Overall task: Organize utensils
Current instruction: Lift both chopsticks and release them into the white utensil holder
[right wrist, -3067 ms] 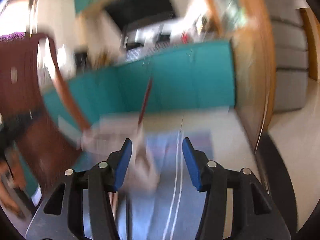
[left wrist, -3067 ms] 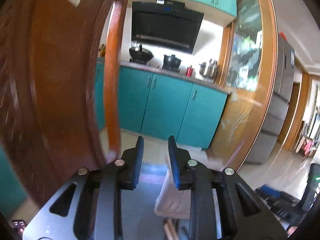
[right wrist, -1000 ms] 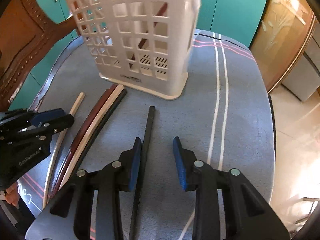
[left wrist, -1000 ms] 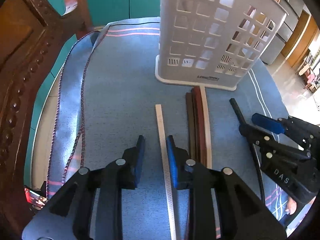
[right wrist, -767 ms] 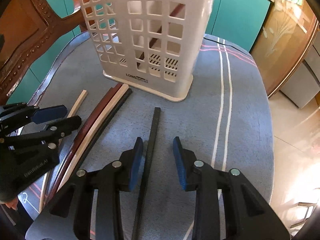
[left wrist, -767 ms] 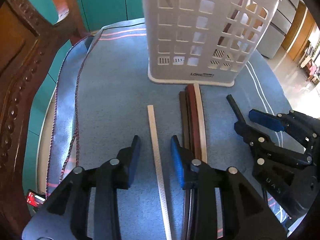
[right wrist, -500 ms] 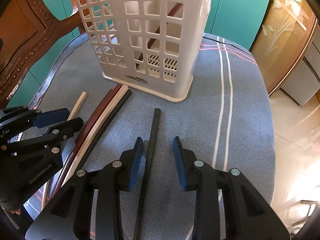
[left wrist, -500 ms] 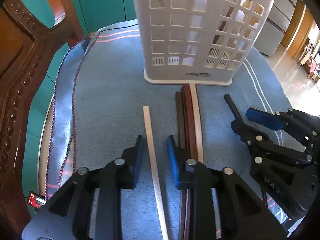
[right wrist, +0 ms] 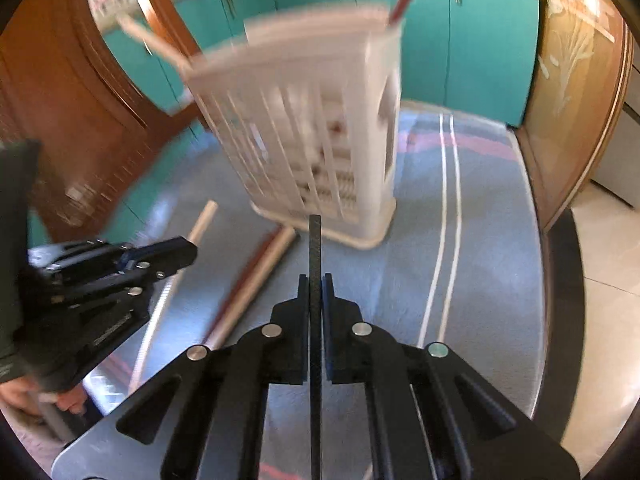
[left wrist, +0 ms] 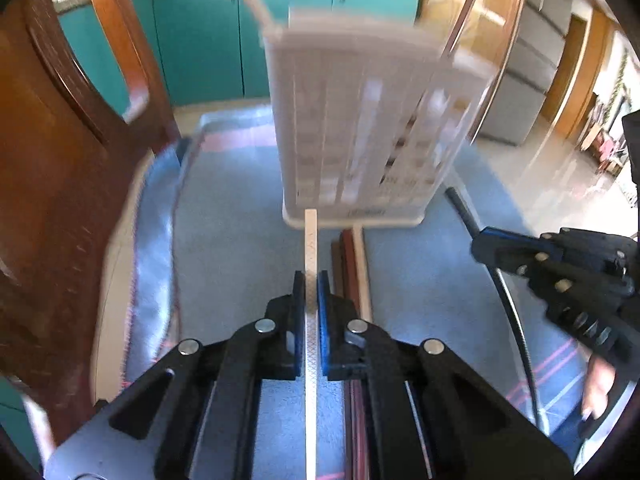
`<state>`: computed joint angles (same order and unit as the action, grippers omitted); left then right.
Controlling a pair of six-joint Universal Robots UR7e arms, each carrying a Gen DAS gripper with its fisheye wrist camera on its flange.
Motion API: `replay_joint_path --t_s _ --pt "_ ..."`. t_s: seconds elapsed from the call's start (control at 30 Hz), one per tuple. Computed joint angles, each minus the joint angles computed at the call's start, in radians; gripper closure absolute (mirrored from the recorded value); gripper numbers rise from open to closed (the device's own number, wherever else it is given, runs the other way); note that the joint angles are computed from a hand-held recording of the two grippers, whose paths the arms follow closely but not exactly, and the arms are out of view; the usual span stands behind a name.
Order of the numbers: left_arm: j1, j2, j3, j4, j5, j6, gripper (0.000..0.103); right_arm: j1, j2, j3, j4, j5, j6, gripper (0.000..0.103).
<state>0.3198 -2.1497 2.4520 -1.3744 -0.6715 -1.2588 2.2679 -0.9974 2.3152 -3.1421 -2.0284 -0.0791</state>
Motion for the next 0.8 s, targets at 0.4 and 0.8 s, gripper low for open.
replay_joint_path --t_s 0.4,0.8 --pt "-0.441 -0.016 -0.24 0.558 0.107 -0.444 0.096 0.055 -0.311 0.053 -0.041 0.197 0.007 0.096" --pt "-0.332 0.035 -0.393 0.626 0.453 -0.558 0.096 0.13 -0.197 -0.127 -0.346 0.121 0.033 0.096"
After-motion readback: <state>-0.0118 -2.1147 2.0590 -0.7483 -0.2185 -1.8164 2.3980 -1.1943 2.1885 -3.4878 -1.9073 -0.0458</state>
